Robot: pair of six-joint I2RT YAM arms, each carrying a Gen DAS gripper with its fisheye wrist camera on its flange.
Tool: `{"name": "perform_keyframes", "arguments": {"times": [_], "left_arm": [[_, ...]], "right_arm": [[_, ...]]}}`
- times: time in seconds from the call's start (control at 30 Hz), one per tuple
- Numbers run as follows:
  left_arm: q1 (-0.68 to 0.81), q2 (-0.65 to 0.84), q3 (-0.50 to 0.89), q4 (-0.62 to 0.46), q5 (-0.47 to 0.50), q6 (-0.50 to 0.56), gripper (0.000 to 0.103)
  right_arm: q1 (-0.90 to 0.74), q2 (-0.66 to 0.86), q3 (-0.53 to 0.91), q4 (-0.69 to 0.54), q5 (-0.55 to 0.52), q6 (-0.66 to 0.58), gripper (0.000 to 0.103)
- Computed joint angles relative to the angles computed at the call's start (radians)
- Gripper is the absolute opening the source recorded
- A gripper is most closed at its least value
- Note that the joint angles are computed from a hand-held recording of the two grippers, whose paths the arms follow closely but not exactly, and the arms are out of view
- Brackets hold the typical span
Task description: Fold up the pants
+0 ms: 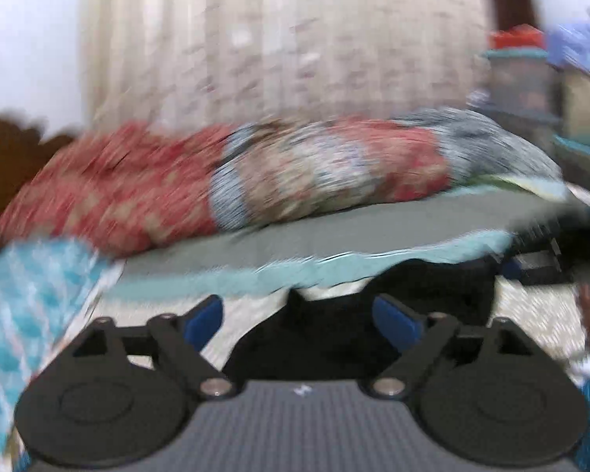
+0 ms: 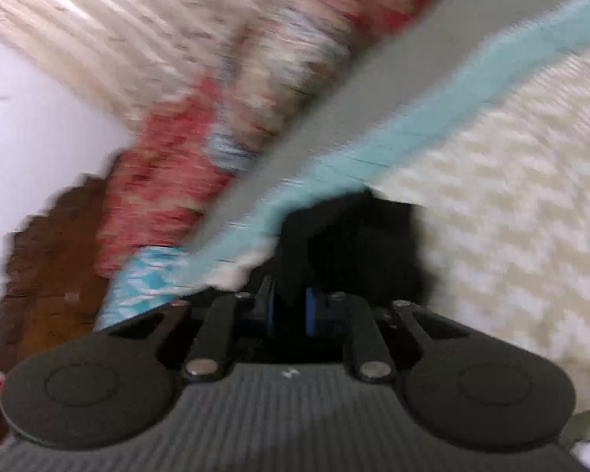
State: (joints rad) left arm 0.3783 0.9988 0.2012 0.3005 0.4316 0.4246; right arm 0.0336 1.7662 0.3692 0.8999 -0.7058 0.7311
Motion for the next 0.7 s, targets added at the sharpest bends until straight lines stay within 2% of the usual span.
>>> {"name": "perform_keyframes", "arguments": {"times": [0.1, 0.17, 0.2, 0.27, 0.3, 0.33, 0.37, 0.43, 0.47, 0.5, 0.57, 0.7], "left_arm": [[-0.229, -0.013, -0.064, 0.095, -0.128, 0.033, 0.096], [-0.352, 0.068, -0.091, 0.214, -0.200, 0.049, 0.098], [-0.405, 0.134, -0.090, 0.270, -0.247, 0.047, 0.096], [-0.458, 0.267, -0.040, 0.302, -0.298, 0.048, 0.059], [-0.465, 0.322, 0.017, 0.245, -0.312, 0.042, 0.013], [-0.451, 0.352, 0.069, 0.172, -0.308, 0.024, 0.009], [-0.412, 0.370, 0.140, 0.072, -0.268, -0.019, 0.009], [-0.309, 0.366, 0.260, -0.104, -0.137, -0.109, 0.008], [-0.256, 0.373, 0.330, -0.194, -0.067, -0.159, 0.008], [-0.204, 0.390, 0.408, -0.287, 0.008, -0.205, 0.008], [-0.143, 0.416, 0.530, -0.405, 0.098, -0.265, 0.008], [-0.152, 0.443, 0.719, -0.574, 0.127, -0.293, 0.008]], "right_arm": [[0.016, -0.111, -0.006, -0.050, -0.067, -0.001, 0.017], [0.033, -0.164, 0.005, -0.084, -0.090, -0.011, 0.016], [0.034, -0.177, 0.011, -0.084, -0.109, -0.006, 0.016], [0.032, -0.176, 0.023, -0.057, -0.136, 0.008, 0.016], [0.019, -0.178, 0.016, -0.040, -0.151, 0.004, 0.016], [0.014, -0.188, 0.013, -0.030, -0.145, 0.003, 0.015], [0.026, -0.160, 0.017, 0.030, -0.111, 0.027, 0.015], [-0.011, -0.125, -0.028, 0.189, -0.072, 0.113, 0.026], [-0.037, -0.109, -0.047, 0.237, -0.064, 0.143, 0.035], [-0.069, -0.087, -0.078, 0.299, -0.058, 0.172, 0.056], [-0.109, -0.018, -0.153, 0.451, -0.030, 0.185, 0.060], [-0.023, 0.040, -0.224, 0.398, -0.047, 0.027, 0.060]]}}
